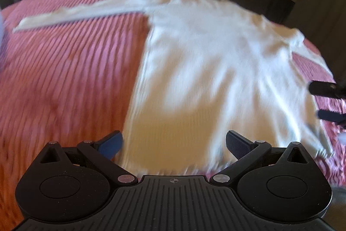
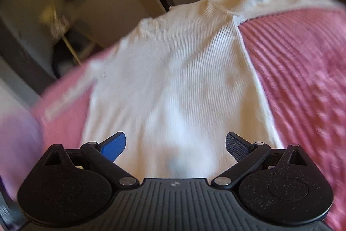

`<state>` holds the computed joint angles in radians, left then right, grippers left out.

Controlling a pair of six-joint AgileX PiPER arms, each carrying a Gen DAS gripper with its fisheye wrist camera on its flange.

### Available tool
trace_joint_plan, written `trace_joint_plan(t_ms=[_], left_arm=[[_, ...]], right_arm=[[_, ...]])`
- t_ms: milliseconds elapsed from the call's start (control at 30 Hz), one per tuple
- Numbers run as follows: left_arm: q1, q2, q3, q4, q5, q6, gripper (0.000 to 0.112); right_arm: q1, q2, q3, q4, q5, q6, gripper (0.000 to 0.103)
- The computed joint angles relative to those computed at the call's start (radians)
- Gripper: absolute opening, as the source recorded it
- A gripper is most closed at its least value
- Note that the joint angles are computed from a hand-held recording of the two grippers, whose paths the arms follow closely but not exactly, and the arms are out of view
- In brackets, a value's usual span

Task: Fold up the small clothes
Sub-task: 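Grasp the sleeve cuff of the white top with the right gripper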

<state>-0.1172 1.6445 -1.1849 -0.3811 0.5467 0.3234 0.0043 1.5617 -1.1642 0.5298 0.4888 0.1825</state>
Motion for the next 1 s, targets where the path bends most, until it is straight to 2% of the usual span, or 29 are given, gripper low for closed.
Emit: trace_joint_plan(t_ms=[67, 133, 233, 300, 367, 400, 467, 533, 567, 667, 700, 767, 833, 933, 1000], left_arm=[[-0.021, 0.045, -0.067, 0.005, -0.011, -0.020, 0.103], [-0.041, 0.105, -0.144, 0.007, -0.022, -0.039, 0.103], [-0.076, 0.207, -0.256, 0.066, -0.052, -0.126, 0.103], [-0.093, 0.274, -0.327, 0.099, -0.069, -0.178, 0.103], [-0.103, 0.349, -0.409, 0.102, -0.064, -0.210, 0.103], [-0.105, 0.379, -0.441, 0.101, -0.058, -0.217, 0.103], [-0.110, 0.426, -0.497, 0.137, -0.042, -0.261, 0.103], [-0.105, 0.426, -0.470, 0.100, -0.084, -0.204, 0.103], [-0.102, 0.422, -0.448, 0.073, -0.113, -0.159, 0.103], [-0.101, 0.427, -0.428, 0.067, -0.158, -0.127, 0.103], [-0.103, 0.430, -0.430, 0.071, -0.165, -0.134, 0.103], [-0.106, 0.439, -0.435, 0.084, -0.181, -0.149, 0.103], [-0.109, 0.447, -0.441, 0.096, -0.190, -0.165, 0.103], [-0.117, 0.445, -0.424, 0.127, -0.220, -0.195, 0.103], [-0.125, 0.447, -0.424, 0.176, -0.227, -0.246, 0.103]], right_arm=[[-0.041, 0.066, -0.017, 0.119, -0.011, -0.091, 0.099], [-0.050, 0.131, -0.036, 0.163, -0.016, -0.137, 0.099], [-0.051, 0.146, 0.034, 0.376, -0.085, -0.386, 0.099], [-0.052, 0.141, 0.051, 0.421, -0.096, -0.439, 0.099], [-0.066, 0.155, 0.019, 0.373, -0.048, -0.428, 0.099], [-0.090, 0.165, -0.009, 0.372, 0.006, -0.451, 0.099], [-0.155, 0.145, -0.009, 0.490, 0.030, -0.569, 0.096], [-0.233, 0.116, -0.003, 0.574, -0.064, -0.685, 0.096], [-0.271, 0.113, -0.019, 0.567, -0.126, -0.683, 0.096], [-0.405, 0.217, -0.156, 0.391, -0.265, -0.459, 0.090], [-0.456, 0.275, -0.216, 0.344, -0.287, -0.359, 0.078], [-0.546, 0.405, -0.360, 0.257, -0.257, -0.159, 0.056], [-0.604, 0.516, -0.473, 0.146, -0.244, 0.041, 0.050], [-0.642, 0.658, -0.656, -0.035, -0.155, 0.332, 0.041], [-0.648, 0.715, -0.720, -0.054, -0.173, 0.394, 0.036]])
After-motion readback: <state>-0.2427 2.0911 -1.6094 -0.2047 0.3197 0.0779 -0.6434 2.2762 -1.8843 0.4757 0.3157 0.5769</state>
